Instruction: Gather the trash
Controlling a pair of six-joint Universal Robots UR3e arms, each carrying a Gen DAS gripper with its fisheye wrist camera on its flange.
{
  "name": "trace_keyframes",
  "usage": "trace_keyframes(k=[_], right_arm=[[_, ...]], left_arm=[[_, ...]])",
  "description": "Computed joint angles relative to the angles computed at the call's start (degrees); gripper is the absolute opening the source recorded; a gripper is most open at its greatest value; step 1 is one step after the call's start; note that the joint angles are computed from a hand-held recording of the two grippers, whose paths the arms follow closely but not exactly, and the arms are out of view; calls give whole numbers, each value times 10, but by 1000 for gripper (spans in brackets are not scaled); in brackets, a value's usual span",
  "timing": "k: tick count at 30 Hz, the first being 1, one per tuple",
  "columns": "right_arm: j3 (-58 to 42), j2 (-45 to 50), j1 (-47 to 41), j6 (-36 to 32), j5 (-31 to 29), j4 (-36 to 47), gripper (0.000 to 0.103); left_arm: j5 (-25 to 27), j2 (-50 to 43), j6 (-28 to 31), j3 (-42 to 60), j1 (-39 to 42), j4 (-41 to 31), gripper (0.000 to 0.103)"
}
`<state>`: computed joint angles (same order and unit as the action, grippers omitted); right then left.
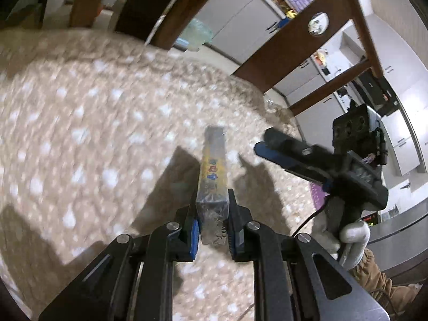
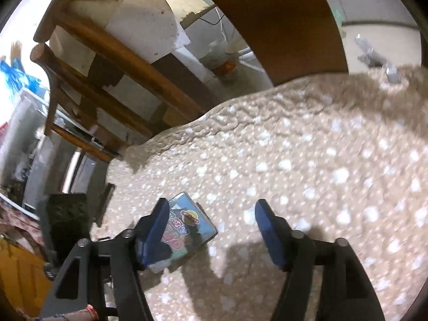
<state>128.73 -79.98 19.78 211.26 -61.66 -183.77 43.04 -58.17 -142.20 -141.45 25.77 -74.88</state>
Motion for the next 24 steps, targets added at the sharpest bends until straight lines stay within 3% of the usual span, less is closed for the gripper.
trace_keyframes(k=[3, 9, 14, 15, 16, 17, 18, 19, 22, 23, 24], right_arm=[[-1, 51, -15, 12, 59, -46, 72], [-77, 150, 0, 30, 90, -69, 72], [-114, 180, 3, 10, 124, -56, 70], [-117, 183, 4, 6, 132, -54, 66], [-118, 190, 3, 5, 146, -57, 55], [-118, 199, 1, 10, 162, -64, 53], [-110, 203, -2, 21, 168, -84, 50], [-99, 205, -6, 30, 172, -100, 43], [-50, 204, -27, 62, 197, -162, 14], [-35, 200, -35, 66, 208, -176, 14], [-19, 193, -41, 65, 215, -186, 14]], left_arm=[[-1, -4, 29, -14, 25, -20, 19], [-21, -45, 67, -24, 42, -18, 20], [-22, -42, 167, -2, 97, -142, 21], [-20, -42, 180, 2, 105, -159, 21], [-25, -48, 166, 0, 95, -144, 21], [-27, -51, 171, 2, 97, -150, 21], [-25, -49, 187, 5, 105, -172, 21], [-11, -31, 233, 18, 137, -239, 22], [-1, -9, 250, 22, 148, -272, 21], [14, 7, 272, 30, 164, -309, 20], [9, 11, 266, 24, 156, -303, 20]])
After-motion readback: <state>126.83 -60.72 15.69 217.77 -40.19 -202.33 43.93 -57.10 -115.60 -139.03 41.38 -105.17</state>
